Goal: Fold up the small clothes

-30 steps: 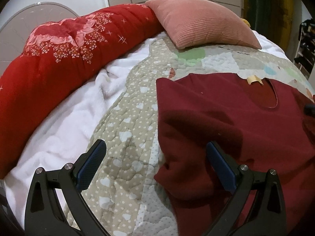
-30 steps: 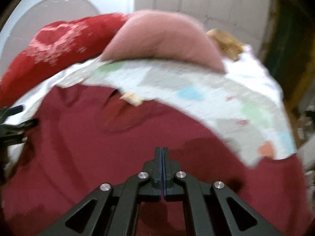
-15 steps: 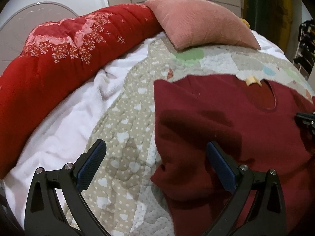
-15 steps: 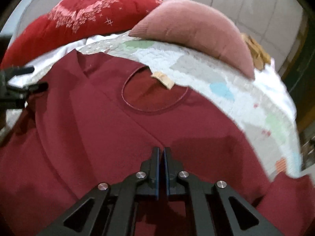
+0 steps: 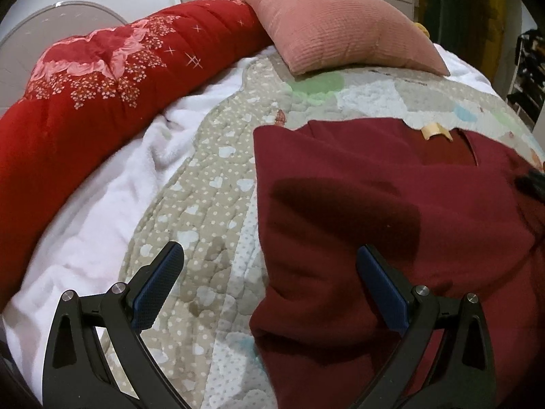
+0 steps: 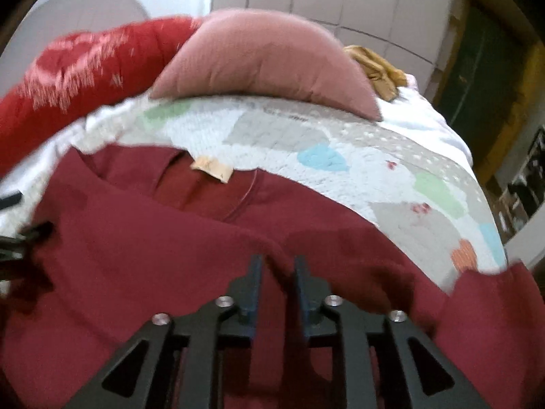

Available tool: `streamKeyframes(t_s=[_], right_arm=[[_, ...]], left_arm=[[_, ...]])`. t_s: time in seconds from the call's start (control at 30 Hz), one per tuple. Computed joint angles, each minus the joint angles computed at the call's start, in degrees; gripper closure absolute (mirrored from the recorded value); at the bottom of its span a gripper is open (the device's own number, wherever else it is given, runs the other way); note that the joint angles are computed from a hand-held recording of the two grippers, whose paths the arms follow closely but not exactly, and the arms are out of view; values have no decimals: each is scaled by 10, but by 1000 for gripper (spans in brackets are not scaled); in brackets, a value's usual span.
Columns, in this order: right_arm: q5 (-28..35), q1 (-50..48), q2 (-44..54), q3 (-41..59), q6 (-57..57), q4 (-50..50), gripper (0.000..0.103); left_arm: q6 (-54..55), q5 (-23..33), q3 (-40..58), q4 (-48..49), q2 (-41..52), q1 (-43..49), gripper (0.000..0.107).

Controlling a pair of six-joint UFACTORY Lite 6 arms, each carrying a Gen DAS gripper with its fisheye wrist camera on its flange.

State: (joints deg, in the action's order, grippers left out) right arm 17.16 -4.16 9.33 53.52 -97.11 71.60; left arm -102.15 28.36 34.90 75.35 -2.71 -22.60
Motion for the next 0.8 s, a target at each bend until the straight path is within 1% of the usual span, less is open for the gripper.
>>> streamKeyframes(t_s=[0.07,0.1,0.13,0.17,0.2,0.23,0.27,0.33,0.37,0.47,0.5,0.53,0.6,0.63,0.67,0.7,0.73,0.8], right_arm=[[37,-32,-42,-35,25,-25,79],[55,-45,-47,-47,23,-27,79],[63,-53,-42,-55,26,-34,79],[47,-53,-20,-59,19,-30,79],[50,-60,-7,-64,-11,-2,78],[73,-76,-10,-65,-16,11,78],[84,-84,-12,-62,2,1,78],[117,-105,-34,-53,66,-52,77],[135,-122,-61,-58,64,-51,76],[176,-175,-127,-59,73,-69,68],[193,-193,-136,-49,80,-75,60],[204,-210,-141,-37,93,-82,55],[220,-234,-131,-5,125,-106,54],[237,-239,-107,19,145,-131,54],[243,-236,-87,34,159,-154,54],[233,-229,-76,35,169,-174,54],[209,-217,-62,34,176,-197,54],[183,-211,-41,33,176,-224,55]], left_arm=[[-10,-7,-2,5,0,2,5],[-7,-10,3,1,10,2,5],[15,-14,15,-19,28,2,5],[37,-17,26,-39,46,0,5],[36,-11,27,-40,47,-5,5],[31,-1,23,-38,40,-12,5],[46,4,21,-52,30,-18,5],[69,16,17,-75,11,-29,5],[70,28,12,-79,-4,-38,5],[67,56,6,-84,-37,-67,5],[69,59,7,-89,-44,-74,5],[74,60,9,-99,-53,-84,5],[72,61,14,-104,-58,-98,5],[69,64,16,-106,-60,-110,5],[68,67,20,-107,-57,-117,5],[67,70,22,-108,-53,-125,5],[69,74,24,-109,-50,-133,5],[75,81,26,-109,-44,-141,5]])
